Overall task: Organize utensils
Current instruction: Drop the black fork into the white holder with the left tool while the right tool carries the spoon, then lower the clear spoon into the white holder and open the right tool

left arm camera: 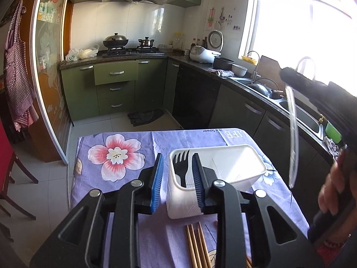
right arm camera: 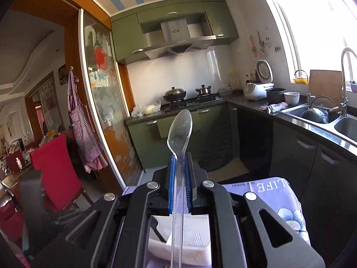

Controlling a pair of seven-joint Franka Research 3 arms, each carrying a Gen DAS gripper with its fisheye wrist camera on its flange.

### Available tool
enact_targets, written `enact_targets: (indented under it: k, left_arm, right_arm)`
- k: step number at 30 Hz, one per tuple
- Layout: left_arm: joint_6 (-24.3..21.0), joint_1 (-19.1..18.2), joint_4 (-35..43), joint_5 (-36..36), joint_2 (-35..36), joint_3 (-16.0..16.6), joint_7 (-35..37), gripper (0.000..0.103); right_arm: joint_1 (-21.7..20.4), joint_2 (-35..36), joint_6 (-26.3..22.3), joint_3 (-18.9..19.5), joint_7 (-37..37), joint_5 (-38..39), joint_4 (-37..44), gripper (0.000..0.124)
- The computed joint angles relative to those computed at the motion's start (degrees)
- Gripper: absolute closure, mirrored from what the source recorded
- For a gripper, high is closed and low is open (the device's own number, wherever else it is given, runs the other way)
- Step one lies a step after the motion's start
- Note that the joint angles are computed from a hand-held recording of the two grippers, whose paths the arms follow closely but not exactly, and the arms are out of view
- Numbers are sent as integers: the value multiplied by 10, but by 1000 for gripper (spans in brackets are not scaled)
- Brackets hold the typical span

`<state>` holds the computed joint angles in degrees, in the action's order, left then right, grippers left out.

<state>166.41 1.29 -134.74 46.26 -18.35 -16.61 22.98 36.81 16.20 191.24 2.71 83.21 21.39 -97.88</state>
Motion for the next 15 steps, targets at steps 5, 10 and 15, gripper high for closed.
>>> enact_targets:
  k: [5, 10, 15]
  left_arm:
    - [-4, -9, -35, -20, -37, 11, 24, 78]
    - [1, -13, -48, -53, -48, 15, 55, 77]
    - [-1, -16, -38, -71, -37, 7, 73, 76]
  right_arm:
    - [95, 100, -6, -126, 22, 21, 116, 115]
    - [102, 144, 35, -136, 2, 28, 132, 115]
    - [62, 132, 109, -68, -30, 19, 70, 114]
